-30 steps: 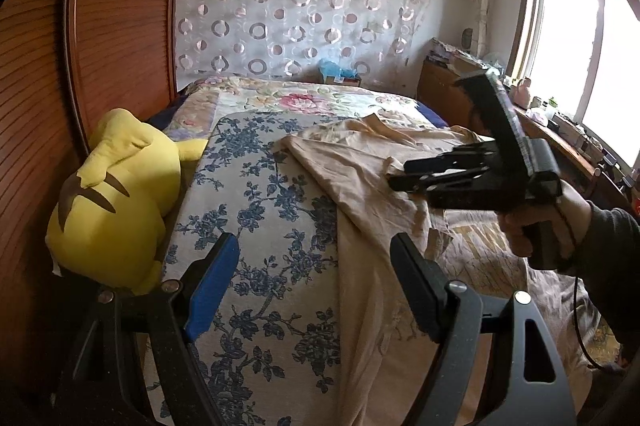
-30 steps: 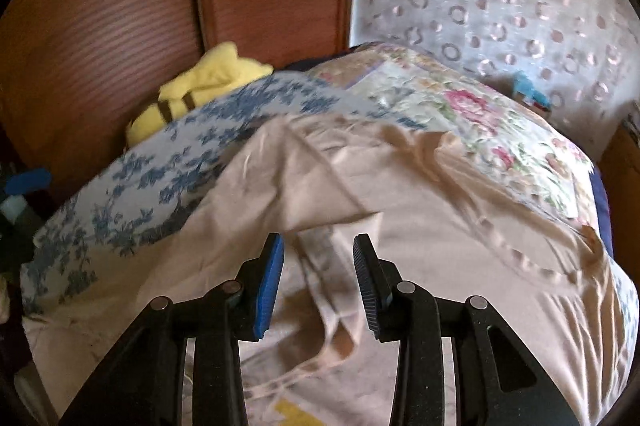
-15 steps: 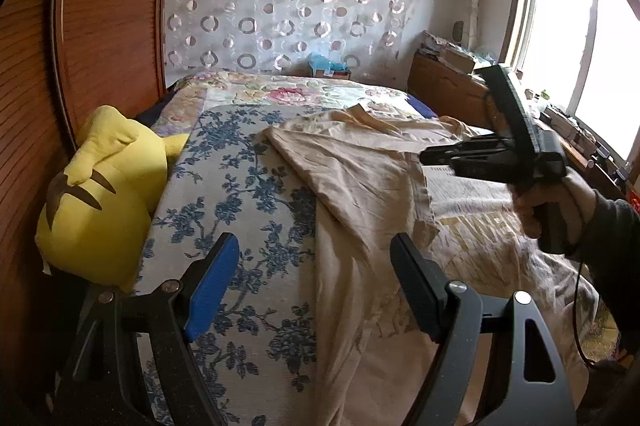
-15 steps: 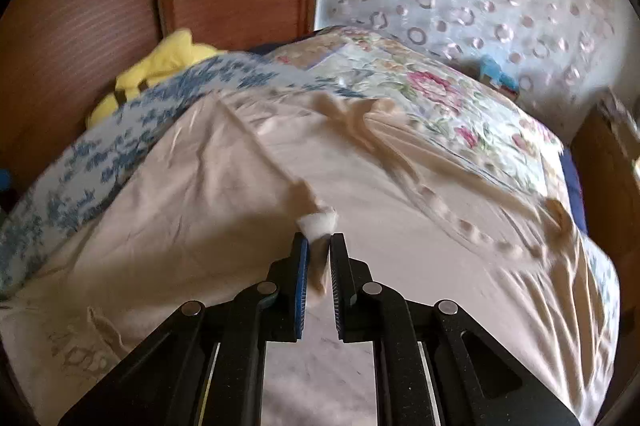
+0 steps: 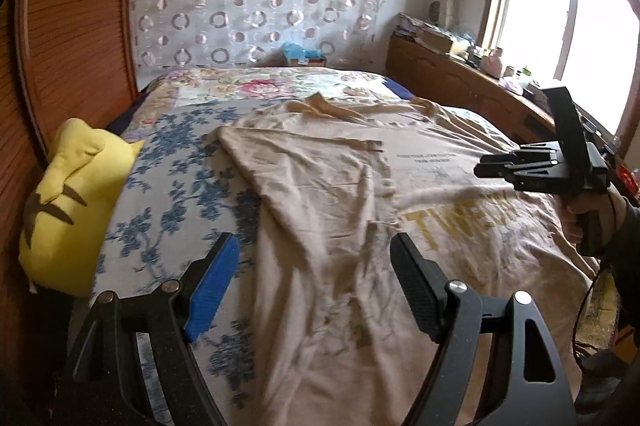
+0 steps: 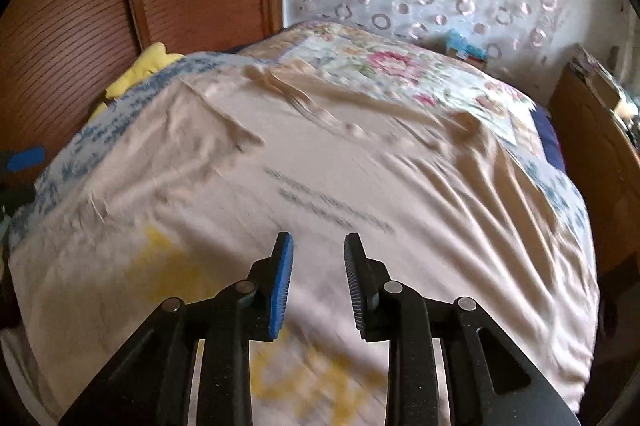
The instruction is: Fold small clothes
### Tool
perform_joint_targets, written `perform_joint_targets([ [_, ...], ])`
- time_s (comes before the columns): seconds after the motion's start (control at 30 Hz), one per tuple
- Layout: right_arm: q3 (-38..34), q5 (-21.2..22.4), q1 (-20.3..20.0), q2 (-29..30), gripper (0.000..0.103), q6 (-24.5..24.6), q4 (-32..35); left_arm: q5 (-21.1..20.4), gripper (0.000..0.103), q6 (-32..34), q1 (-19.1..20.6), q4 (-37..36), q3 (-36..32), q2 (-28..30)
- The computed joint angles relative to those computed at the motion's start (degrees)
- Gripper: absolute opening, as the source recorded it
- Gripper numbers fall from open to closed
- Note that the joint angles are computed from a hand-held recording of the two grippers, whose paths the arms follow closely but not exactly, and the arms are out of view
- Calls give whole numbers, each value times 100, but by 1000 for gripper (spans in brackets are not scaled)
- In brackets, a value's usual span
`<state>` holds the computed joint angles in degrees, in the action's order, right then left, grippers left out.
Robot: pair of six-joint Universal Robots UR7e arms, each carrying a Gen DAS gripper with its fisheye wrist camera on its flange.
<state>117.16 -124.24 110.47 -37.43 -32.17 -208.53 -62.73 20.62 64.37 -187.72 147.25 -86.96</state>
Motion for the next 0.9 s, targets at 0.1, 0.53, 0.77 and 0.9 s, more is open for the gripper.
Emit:
perform_joint_targets([
  [0.1, 331, -220, -23, -172, 28, -58, -174, -139, 79, -48, 21, 155, -111, 135],
  [0.53, 691, -81, -184, -371, 47, 169, -541, 1, 46, -313, -165, 686, -388, 681],
  [0.77, 781, 12, -229, -395, 61, 140, -556, 42, 46, -494, -156, 886, -490, 822],
  [0.9, 759, 53, -252, -426, 64, 136, -481, 26, 46, -499, -175, 982, -471, 820],
])
